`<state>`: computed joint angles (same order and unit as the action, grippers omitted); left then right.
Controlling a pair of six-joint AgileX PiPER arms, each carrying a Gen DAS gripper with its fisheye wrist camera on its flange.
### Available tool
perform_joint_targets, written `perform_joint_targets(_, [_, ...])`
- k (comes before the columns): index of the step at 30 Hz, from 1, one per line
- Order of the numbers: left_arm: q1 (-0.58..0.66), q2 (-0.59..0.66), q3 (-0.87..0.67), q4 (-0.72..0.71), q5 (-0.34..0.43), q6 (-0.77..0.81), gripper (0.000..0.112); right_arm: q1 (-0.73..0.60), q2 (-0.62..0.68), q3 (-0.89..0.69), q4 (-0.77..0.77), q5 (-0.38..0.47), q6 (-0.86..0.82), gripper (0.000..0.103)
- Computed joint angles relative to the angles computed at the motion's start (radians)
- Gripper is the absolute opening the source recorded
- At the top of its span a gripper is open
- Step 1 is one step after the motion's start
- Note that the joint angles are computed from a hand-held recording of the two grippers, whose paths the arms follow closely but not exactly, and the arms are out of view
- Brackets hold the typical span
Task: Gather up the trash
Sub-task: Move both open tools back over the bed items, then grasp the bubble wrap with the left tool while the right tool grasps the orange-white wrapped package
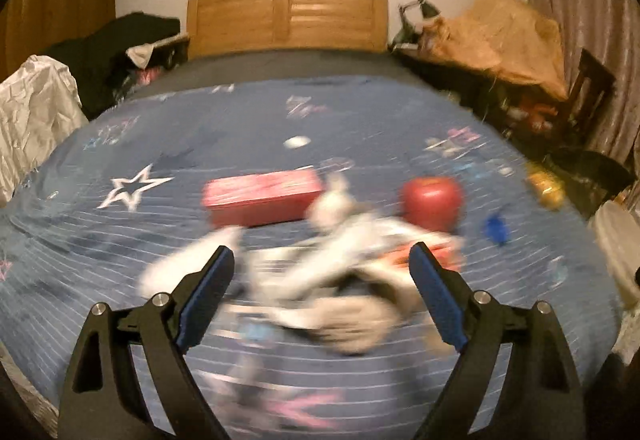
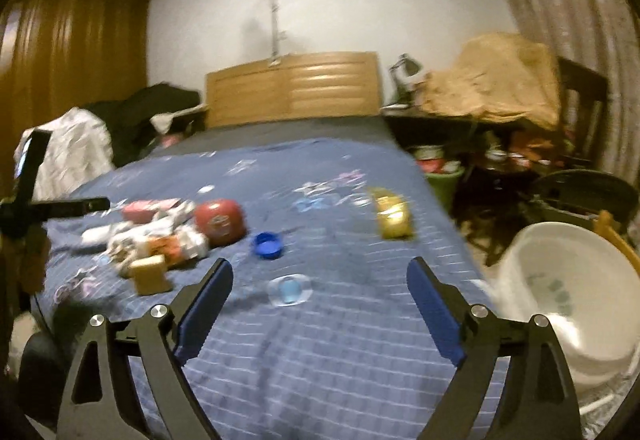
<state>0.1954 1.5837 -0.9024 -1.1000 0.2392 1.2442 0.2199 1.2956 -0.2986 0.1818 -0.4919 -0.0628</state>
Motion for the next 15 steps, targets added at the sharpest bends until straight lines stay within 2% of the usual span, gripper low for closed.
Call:
perform_joint_targets(2, [0.127, 0.102, -0.132, 0.131, 0.151, -0.003, 0.086, 0.043, 0.037, -0.034, 0.031, 0.015, -0.021, 0.09])
perform_joint_targets(6, [0.233, 0.289, -0.351, 0.254, 0.34, 0.031, 0.086, 0.137, 0.142, -0.119, 0.107, 0.046, -0.063, 0.09])
perform_joint_targets(9, [0.236, 0.415, -0.481, 0.356, 0.368, -0.024, 0.086, 0.16, 0.183, -0.172, 0.1, 0.092, -0.052, 0.09])
perform_joint_targets(11, [0.244, 0.508, -0.58, 0.403, 0.419, -0.084, 0.085, 0.18, 0.203, -0.211, 0.099, 0.128, -0.047, 0.09])
perform_joint_targets(13, [0.243, 0.574, -0.648, 0.46, 0.481, -0.133, 0.067, 0.196, 0.222, -0.252, 0.084, 0.169, -0.032, 0.09])
perform_joint_targets(15, [0.246, 0.559, -0.616, 0.43, 0.454, -0.09, 0.054, 0.215, 0.241, -0.289, 0.076, 0.195, -0.022, 0.09])
